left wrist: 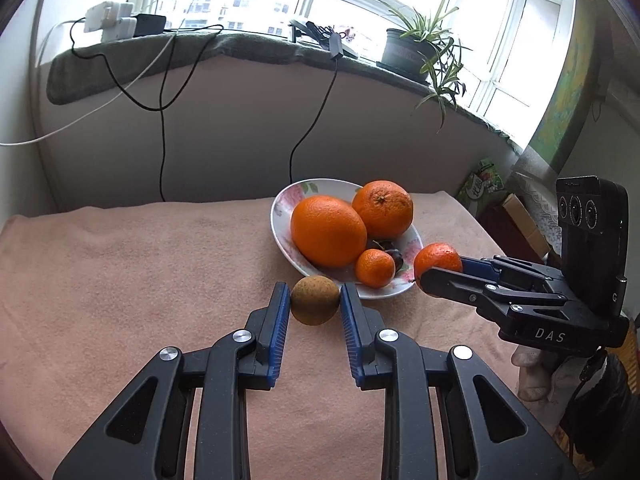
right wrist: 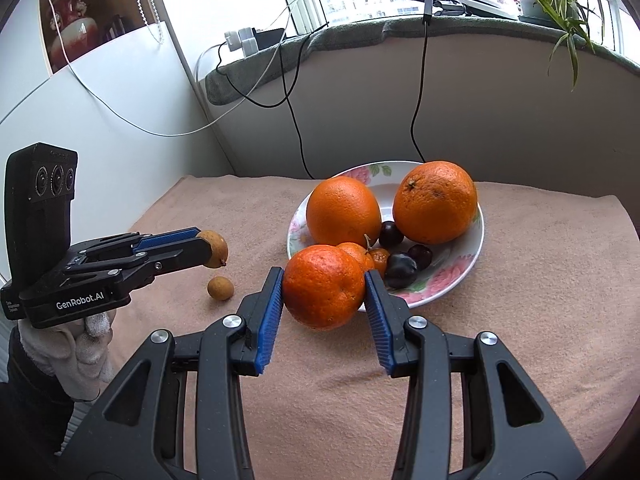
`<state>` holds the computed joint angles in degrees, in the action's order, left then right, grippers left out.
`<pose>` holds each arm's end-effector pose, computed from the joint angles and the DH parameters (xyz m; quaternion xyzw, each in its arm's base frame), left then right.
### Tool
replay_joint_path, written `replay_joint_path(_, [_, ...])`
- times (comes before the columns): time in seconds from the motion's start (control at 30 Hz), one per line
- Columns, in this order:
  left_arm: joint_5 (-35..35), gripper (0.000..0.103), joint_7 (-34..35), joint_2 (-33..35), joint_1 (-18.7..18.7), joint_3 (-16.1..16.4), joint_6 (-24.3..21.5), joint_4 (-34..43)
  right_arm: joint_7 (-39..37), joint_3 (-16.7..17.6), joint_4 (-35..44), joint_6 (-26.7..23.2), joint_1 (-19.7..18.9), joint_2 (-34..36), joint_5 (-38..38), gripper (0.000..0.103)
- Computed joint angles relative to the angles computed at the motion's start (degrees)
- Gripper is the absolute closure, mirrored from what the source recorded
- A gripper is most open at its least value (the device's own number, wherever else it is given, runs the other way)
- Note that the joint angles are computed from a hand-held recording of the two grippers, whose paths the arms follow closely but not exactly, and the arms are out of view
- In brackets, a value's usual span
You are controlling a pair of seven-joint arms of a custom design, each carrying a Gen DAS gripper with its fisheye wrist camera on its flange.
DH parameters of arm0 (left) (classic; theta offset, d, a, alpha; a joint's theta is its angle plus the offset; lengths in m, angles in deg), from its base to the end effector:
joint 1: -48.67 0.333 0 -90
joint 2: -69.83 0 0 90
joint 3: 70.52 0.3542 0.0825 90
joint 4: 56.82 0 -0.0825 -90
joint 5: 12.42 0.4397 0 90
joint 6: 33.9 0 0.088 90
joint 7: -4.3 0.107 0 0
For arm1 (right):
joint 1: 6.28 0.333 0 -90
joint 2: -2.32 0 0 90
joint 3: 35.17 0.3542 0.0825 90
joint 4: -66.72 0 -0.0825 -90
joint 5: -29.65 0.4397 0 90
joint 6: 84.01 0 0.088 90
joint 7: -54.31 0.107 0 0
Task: Organize fruits
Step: 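Carry the tangerine and brown fruit with both tools over the plate, then lower the tangerine and brown fruit onto the plate and open both tools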
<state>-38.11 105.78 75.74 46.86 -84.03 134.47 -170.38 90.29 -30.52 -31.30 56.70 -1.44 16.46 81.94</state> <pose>0.6615 -0.1465 0.5239 -0.6213 0.6571 -0.3908 0.1716 0.7240 0.1153 0.5153 -0.7823 0.4562 -0.0622 0.4196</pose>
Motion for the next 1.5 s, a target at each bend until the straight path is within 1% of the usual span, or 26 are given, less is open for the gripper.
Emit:
replay_joint_path(0.4, [4.08, 0.079, -1.47, 5.19, 0.89, -1.52, -1.22, 7.18, 0.88, 0.22, 2.50, 1.43, -0.48, 2.24, -0.92, 0.061])
replay_joint_path(0.97, [14.85, 0.079, -8.15, 16.00, 1.59, -3.04, -5.71, 21.58, 2.94, 1.26, 6.63, 2.53, -1.09, 6.13, -4.06, 0.061])
replay_joint_path(1.17, [17.30, 0.079, -9.34, 18.42, 1.23, -3.24, -6.64, 24.97, 4.12, 1.48, 8.10, 2.39, -1.31, 7.37, -5.16, 0.061])
replay_joint_path(1.3, [18.08, 0.078, -9.70, 19.02, 1.47, -3.65, -6.47, 25.75, 4.52, 1.71, 8.59, 2.30, -1.47, 7.81, -5.63, 0.061])
replay_joint_path(1.33, [18.39, 0.076, -9.96, 19.14, 1.35, -3.53, -6.56, 26.00, 4.71, 1.71, 8.77, 2.14, -1.46, 7.95, -5.85, 0.060])
replay_joint_path(1.37, [18.76, 0.067, -10.28, 19.00, 1.22, -3.35, -6.43, 25.86, 4.90, 1.72, 8.92, 2.08, -1.45, 8.06, -6.04, 0.060])
replay_joint_path(1.4, [19.08, 0.062, -10.48, 19.10, 1.14, -3.25, -6.47, 26.09, 5.15, 1.70, 8.98, 2.17, -1.38, 8.12, -6.27, 0.060])
replay_joint_path(1.43, [19.12, 0.060, -10.38, 19.05, 1.29, -3.43, -6.35, 26.04, 5.17, 1.77, 8.99, 2.25, -1.41, 8.13, -6.28, 0.054])
replay_joint_path(1.47, [19.34, 0.060, -10.48, 19.01, 1.26, -3.39, -6.34, 26.06, 4.87, 1.96, 8.78, 2.55, -1.54, 7.98, -5.91, 0.042])
replay_joint_path(1.5, [19.61, 0.060, -10.71, 18.88, 1.17, -3.25, -6.21, 25.92, 4.15, 2.26, 8.31, 3.08, -1.75, 7.63, -5.14, 0.037])
